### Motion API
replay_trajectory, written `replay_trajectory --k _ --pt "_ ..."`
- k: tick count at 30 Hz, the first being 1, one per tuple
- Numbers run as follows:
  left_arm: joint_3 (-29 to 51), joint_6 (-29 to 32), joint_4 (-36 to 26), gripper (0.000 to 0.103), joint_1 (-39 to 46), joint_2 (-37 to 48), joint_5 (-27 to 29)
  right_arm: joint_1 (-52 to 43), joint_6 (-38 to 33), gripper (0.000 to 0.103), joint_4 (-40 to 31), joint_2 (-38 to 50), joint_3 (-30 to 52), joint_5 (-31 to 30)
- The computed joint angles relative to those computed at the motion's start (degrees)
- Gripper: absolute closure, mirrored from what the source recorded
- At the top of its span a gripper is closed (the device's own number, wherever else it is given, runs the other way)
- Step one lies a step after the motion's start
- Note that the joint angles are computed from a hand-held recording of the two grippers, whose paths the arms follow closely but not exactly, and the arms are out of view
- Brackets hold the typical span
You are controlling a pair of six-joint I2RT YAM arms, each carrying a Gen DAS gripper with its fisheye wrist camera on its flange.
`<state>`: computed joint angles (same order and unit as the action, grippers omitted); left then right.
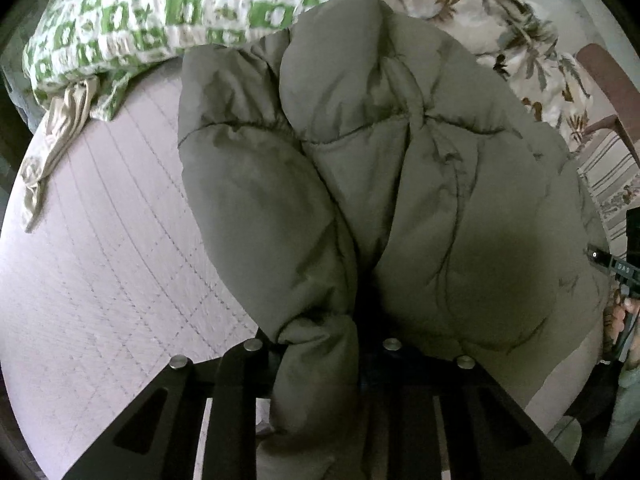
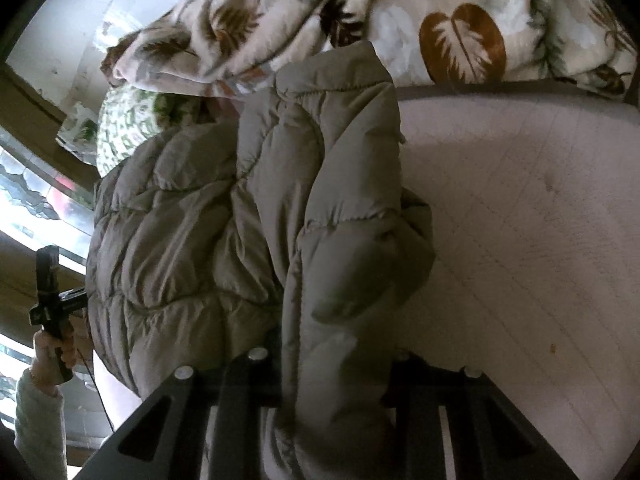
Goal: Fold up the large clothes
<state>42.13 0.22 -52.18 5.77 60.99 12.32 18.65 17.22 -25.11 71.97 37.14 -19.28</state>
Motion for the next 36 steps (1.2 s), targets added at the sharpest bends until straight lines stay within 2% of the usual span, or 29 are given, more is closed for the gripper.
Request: replay_trajectory --k 6,9,16,18,21,24,28,31,33,36 --pt "-1.85 2.46 -3.31 0.079 1.38 -5.29 0.56 -2.28 -2.02 0.077 -7.10 -8.34 -1.01 -1.49" --pt "-1.16 0.96 -4.16 0.079 -0.09 -5.68 0.00 -0.22 -0.14 0.077 -5.94 -8.26 -1.50 -0.67" --pt "-3.47 4.91 -7.53 0.078 3.09 -8.88 0.87 0.66 0.46 0.077 -8.01 -14.67 -6.71 -0.69" --pt "-5.44 5.40 -6.62 0.078 3.08 -9.21 -0.53 0.79 0.37 0.077 -7.40 -14.04 -7.92 0.24" --pt "-10.20 3.32 -3.05 0.077 -1.15 -10.16 -6.03 1.06 0.71 0.076 -4.32 -11.07 -10.49 2.31" --pt "-13.32 -2.10 0.39 0.073 -9.78 -10.84 -13.40 3.03 1.48 0.068 0.03 -6.47 -11.81 5.68" --pt "-15.64 -8.53 4.72 0.070 -18.17 -8.40 -20.56 2.98 1.40 0.048 4.22 -1.25 -12.25 8.16" --pt "-16.98 -9.67 6.18 0.067 -18.09 -9.45 -20.67 1.65 1.94 0.039 7.28 0.69 -13.36 7.66" --pt "-17.82 -9.76 6.36 0.066 -17.46 -11.22 -20.46 0.26 2.21 0.037 8.97 0.73 -14.63 6.51" --pt "-18.85 -10.28 5.47 0.058 -16.20 -16.62 -21.30 -0.26 2.16 0.036 8.54 -0.95 -15.62 6.91"
